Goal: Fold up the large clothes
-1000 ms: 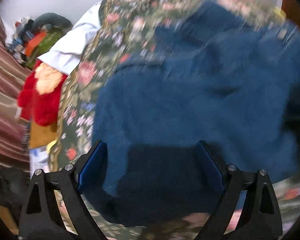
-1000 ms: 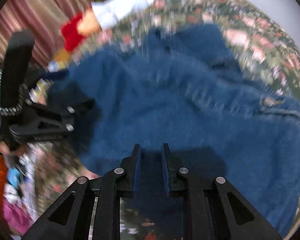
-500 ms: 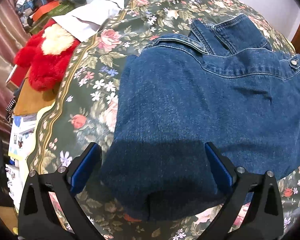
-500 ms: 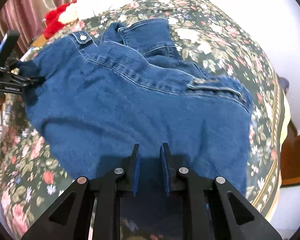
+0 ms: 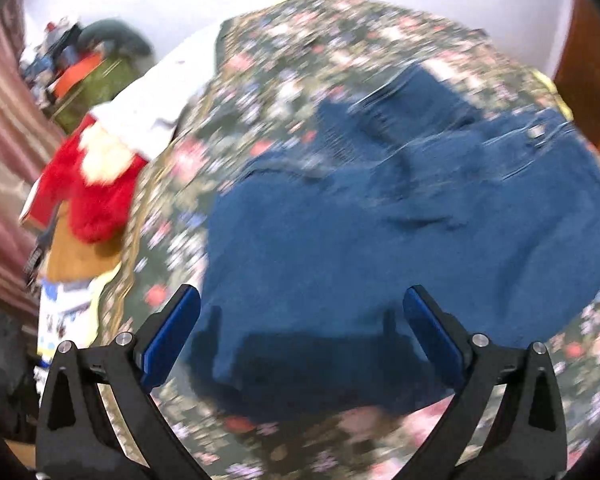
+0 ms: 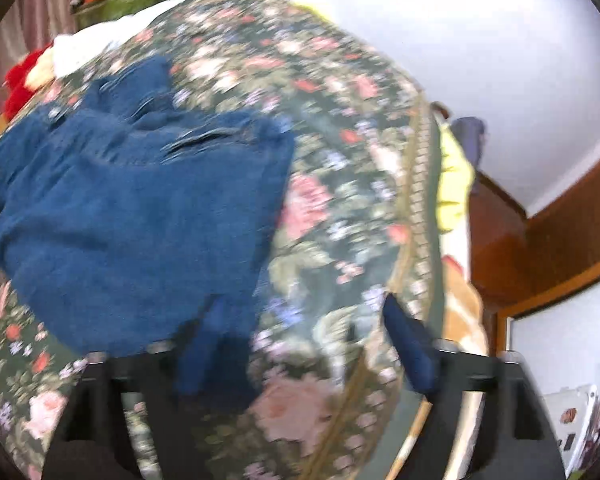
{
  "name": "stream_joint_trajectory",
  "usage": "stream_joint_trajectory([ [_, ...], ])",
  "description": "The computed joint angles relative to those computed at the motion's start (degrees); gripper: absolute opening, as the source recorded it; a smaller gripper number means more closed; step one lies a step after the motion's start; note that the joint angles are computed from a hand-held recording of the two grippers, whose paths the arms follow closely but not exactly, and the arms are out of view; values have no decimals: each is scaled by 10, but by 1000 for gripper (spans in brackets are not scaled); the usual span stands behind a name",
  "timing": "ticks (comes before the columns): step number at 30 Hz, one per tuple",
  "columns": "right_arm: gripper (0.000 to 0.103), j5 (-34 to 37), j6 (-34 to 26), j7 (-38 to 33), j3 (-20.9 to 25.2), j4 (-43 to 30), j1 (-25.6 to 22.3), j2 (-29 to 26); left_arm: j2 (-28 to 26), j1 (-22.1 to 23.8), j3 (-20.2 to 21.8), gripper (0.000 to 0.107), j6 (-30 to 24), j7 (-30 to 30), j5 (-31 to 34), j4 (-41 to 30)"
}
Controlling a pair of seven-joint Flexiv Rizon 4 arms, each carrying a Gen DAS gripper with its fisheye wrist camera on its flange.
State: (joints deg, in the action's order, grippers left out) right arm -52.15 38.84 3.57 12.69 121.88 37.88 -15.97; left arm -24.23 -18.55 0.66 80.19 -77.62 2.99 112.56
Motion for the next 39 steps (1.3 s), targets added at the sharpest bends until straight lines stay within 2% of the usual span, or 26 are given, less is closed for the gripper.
stream_joint_trajectory([
  [3,84,-29,40,37,-9,14,-13,19,-26,-6,-29,103,-7,11,-14,-35],
  [6,85,-71,83,69,-16,16,-27,26,-68,-36,-24,103,-37,8,-13,-90],
  [8,85,-88,120,80,-23,9,-39,15,-104,-72,3,103,-66,-13,6,-139],
  [10,85,-87,144,78,-28,-1,-45,-3,-145,-127,64,103,-85,-66,51,-197],
  [12,85,-61,151,44,-29,-16,-46,-32,-172,-153,101,103,-97,-111,87,-236],
  [13,85,-49,142,32,-29,-19,-41,-41,-183,-147,97,103,-106,-125,93,-252],
  [14,86,-34,132,10,-30,-24,-38,-54,-189,-127,74,103,-118,-115,73,-259],
  [15,90,-48,151,21,-40,-14,-39,-55,-194,-104,48,103,-129,-106,55,-264],
  [17,98,-100,202,87,-63,21,-46,-41,-202,-67,7,103,-142,-91,18,-269],
  [20,100,-132,254,143,-71,57,-70,-20,-200,-62,3,103,-140,-89,11,-267],
  [23,100,-127,277,167,-62,75,-85,-7,-183,-80,31,103,-118,-122,28,-251],
  [25,100,-104,252,160,-50,75,-80,4,-161,-92,53,103,-96,-145,48,-229],
  [26,100,-85,221,150,-40,71,-72,12,-149,-95,61,103,-84,-155,58,-218],
  [29,100,-65,151,138,-22,58,-53,32,-96,-60,37,103,-29,-144,53,-152],
  [33,100,-79,109,134,-7,39,-39,53,-24,-19,18,103,57,-137,28,-58],
  [37,100,-101,75,147,6,11,-22,59,43,48,-34,103,133,-98,-32,44],
  [39,100,-111,69,153,8,-7,-14,52,61,34,-4,103,163,-111,-30,73],
])
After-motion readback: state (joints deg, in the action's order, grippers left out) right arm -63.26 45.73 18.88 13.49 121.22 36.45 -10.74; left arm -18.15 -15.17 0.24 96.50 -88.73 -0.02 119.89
